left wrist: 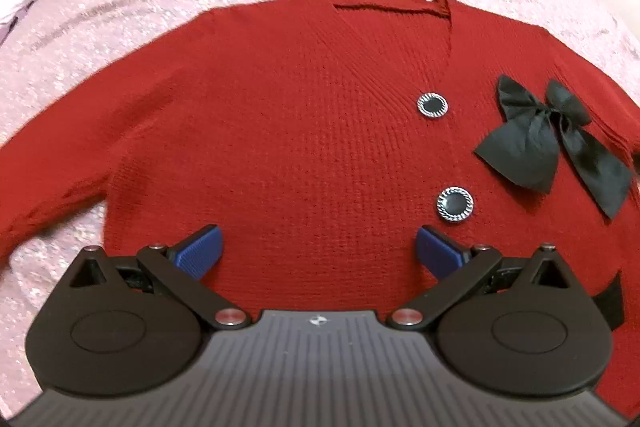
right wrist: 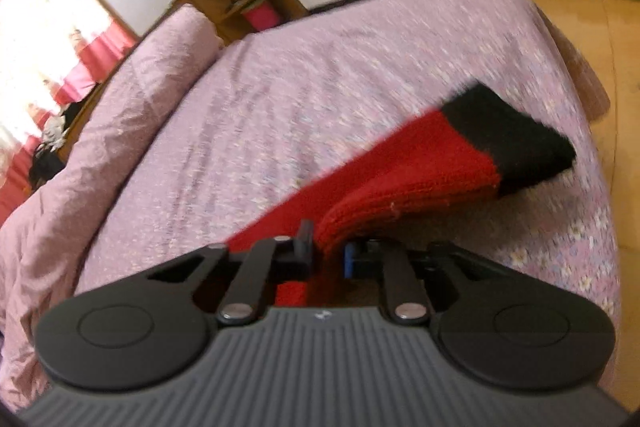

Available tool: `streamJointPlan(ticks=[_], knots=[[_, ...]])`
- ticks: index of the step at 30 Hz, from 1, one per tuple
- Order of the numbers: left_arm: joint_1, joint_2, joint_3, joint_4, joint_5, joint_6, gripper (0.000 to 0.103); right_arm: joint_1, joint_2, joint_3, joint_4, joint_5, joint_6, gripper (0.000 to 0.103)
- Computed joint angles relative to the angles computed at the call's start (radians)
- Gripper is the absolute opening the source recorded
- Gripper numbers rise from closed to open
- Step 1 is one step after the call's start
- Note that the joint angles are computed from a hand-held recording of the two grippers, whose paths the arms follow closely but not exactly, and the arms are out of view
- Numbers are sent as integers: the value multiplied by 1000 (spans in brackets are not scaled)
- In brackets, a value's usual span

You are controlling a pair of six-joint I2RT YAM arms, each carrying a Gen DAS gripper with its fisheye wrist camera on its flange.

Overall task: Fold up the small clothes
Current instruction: 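Move the right tool to the black-cuffed sleeve and close on the cuff, then carry the gripped sleeve with the right tool across the cardigan body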

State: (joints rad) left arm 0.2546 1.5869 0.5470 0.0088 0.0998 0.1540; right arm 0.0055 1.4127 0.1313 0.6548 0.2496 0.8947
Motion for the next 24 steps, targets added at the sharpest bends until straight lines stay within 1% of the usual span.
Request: streamJointPlan(ticks=[4,8,12,20,24], knots=[[38,-41,-1,-14,22,26,103,104,-98,23,-45,108,-62,14],[82,-67,3,-21,40,40,103,201,-166,70,-101,161,-117,13],[121,-70,12,-28,52,56,103,277,-198,113,-120,175,-142,13],[201,-63,23,-44,90,90,103,433,-148,217,-102,203,-147,13],[239,-69,20,-48,103,106,103,494,-93,268,-63,191,-150,13]])
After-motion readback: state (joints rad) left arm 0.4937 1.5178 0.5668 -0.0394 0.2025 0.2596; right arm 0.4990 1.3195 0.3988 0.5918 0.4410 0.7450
